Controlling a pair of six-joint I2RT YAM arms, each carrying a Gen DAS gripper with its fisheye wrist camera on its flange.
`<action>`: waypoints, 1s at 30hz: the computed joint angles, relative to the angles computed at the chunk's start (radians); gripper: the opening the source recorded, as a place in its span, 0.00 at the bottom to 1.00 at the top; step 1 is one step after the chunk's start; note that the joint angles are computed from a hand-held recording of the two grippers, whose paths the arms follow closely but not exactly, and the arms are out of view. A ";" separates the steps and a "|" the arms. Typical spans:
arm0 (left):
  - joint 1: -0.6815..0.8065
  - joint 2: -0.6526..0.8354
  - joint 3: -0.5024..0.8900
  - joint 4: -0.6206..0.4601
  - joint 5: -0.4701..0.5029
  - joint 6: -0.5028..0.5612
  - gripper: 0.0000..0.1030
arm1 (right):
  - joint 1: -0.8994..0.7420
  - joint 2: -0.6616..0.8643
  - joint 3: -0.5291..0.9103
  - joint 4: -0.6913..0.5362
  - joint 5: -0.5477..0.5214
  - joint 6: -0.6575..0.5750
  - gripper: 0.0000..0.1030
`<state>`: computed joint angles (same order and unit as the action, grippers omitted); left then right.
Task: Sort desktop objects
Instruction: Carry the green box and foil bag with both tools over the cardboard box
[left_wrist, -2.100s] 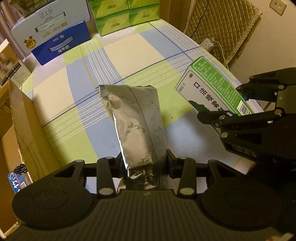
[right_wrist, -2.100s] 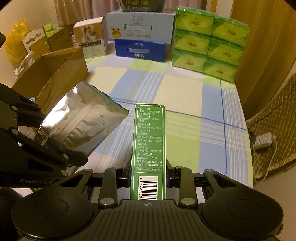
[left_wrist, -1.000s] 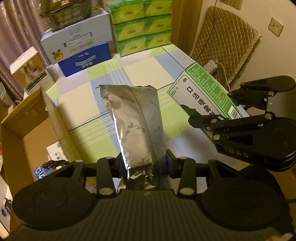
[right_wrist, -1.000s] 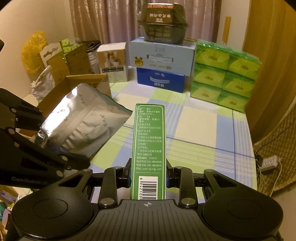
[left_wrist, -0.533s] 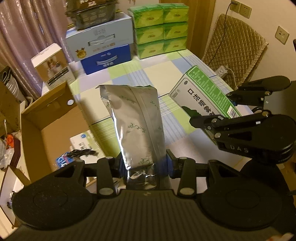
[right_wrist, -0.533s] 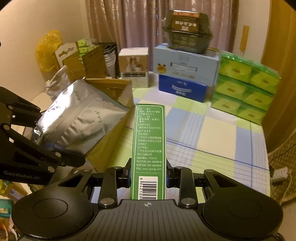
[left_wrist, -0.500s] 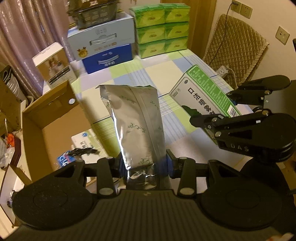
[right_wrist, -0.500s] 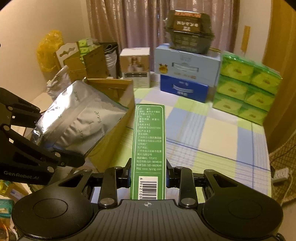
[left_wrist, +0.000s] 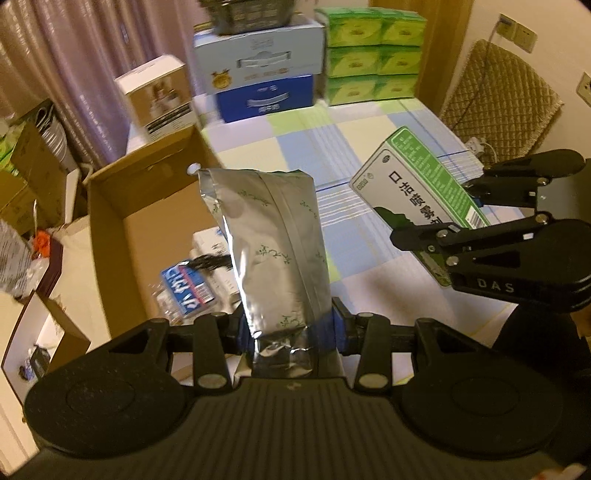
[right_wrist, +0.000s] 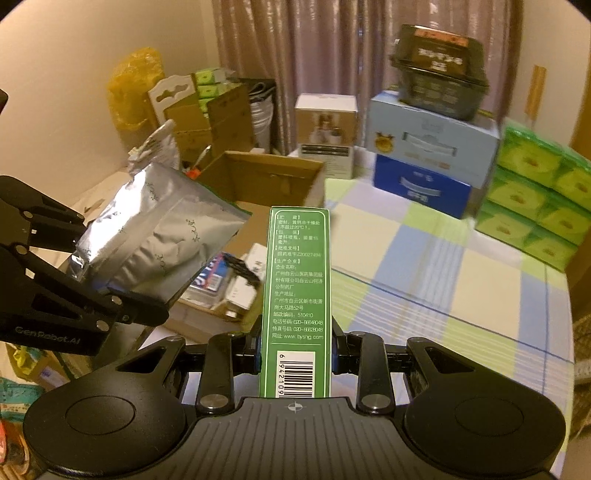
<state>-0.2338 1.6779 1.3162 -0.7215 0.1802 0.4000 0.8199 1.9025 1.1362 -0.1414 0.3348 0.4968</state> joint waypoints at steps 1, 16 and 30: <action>0.012 0.002 -0.001 0.000 0.001 0.005 0.36 | 0.004 0.012 0.014 -0.001 -0.003 -0.002 0.27; 0.170 -0.005 -0.025 -0.013 0.024 0.078 0.36 | 0.034 0.149 0.170 -0.021 -0.048 -0.025 0.27; 0.252 0.038 0.013 -0.027 0.037 0.109 0.36 | 0.039 0.271 0.327 -0.058 -0.099 -0.048 0.27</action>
<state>0.0183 1.7155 1.3297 -0.7482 0.2167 0.5088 0.8593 2.1732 1.4636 -0.1990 0.2355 0.4487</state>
